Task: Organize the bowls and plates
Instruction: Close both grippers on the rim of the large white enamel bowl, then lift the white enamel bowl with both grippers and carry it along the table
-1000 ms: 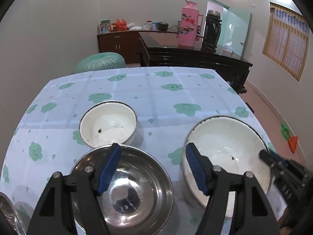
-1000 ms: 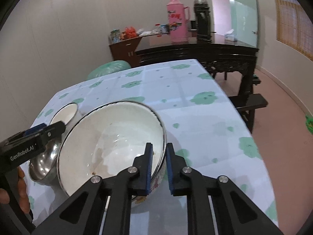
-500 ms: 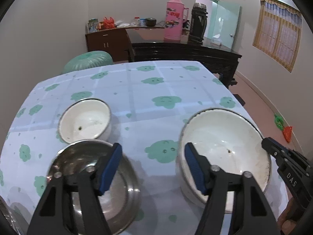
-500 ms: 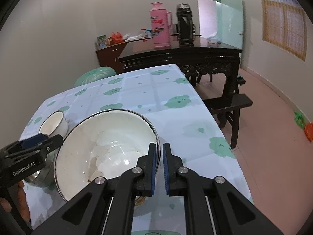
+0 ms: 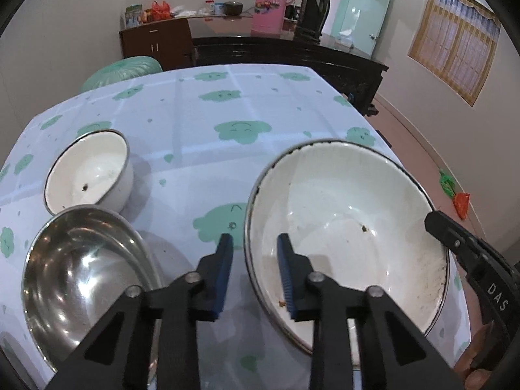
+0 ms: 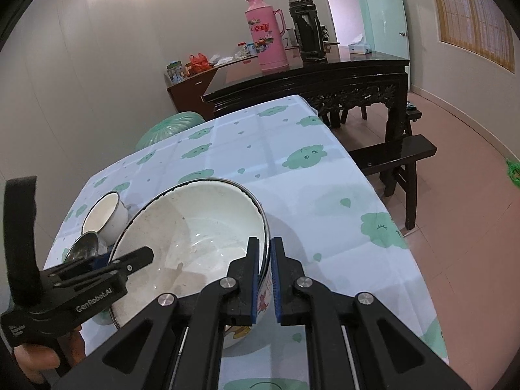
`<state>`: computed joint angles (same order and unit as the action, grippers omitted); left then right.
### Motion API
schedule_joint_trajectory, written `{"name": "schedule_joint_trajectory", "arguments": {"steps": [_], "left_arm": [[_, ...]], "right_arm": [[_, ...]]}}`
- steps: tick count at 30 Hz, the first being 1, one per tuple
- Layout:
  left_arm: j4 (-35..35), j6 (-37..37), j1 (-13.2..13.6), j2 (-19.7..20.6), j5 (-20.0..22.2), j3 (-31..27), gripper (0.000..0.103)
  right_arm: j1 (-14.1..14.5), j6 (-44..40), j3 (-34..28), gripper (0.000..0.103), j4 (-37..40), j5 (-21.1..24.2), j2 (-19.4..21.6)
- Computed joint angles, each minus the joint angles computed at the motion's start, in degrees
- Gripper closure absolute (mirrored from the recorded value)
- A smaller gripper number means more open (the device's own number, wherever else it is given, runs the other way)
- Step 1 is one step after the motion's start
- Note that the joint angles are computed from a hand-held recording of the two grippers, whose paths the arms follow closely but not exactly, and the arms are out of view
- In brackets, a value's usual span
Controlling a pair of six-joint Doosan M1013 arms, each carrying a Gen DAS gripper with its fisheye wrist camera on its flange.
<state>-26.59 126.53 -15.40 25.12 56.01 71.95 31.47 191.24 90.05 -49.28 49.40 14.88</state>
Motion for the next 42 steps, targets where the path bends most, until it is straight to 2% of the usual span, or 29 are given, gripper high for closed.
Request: {"name": "schedule_joint_trajectory", "arguments": {"steps": [6,9,14,18,22,28,42], "left_arm": [[-1.25,0.56,0.15,-0.03,0.40,0.20,0.079],[-2.28,0.80,0.36,0.24,1.18,-0.06,0.086],[-2.50,1.60,0.35,0.05,0.34,0.19,0.089],[-3.03,2.60,0.36,-0.31,-0.72,0.69,0.089],[-5.54,3.57,0.83,-0.03,1.39,0.08,0.089],[-5.55,5.63,0.26,-0.75,2.47,0.95,0.089],[-4.53,5.50,0.02,-1.12,0.44,1.78,0.089]], "right_arm": [[-0.10,0.58,0.10,0.095,-0.01,-0.61,-0.03],[-0.16,0.56,0.10,0.095,-0.09,-0.73,0.00],[-0.29,0.47,0.28,0.094,0.23,-1.11,-0.22],[-0.14,-1.16,-0.21,0.093,0.61,-0.18,-0.01],[0.07,0.14,0.33,0.093,-0.62,-0.49,-0.58],[0.37,2.32,1.05,0.093,-1.92,1.76,-1.47],[-0.27,0.35,0.83,0.093,0.79,1.49,-0.99]]}}
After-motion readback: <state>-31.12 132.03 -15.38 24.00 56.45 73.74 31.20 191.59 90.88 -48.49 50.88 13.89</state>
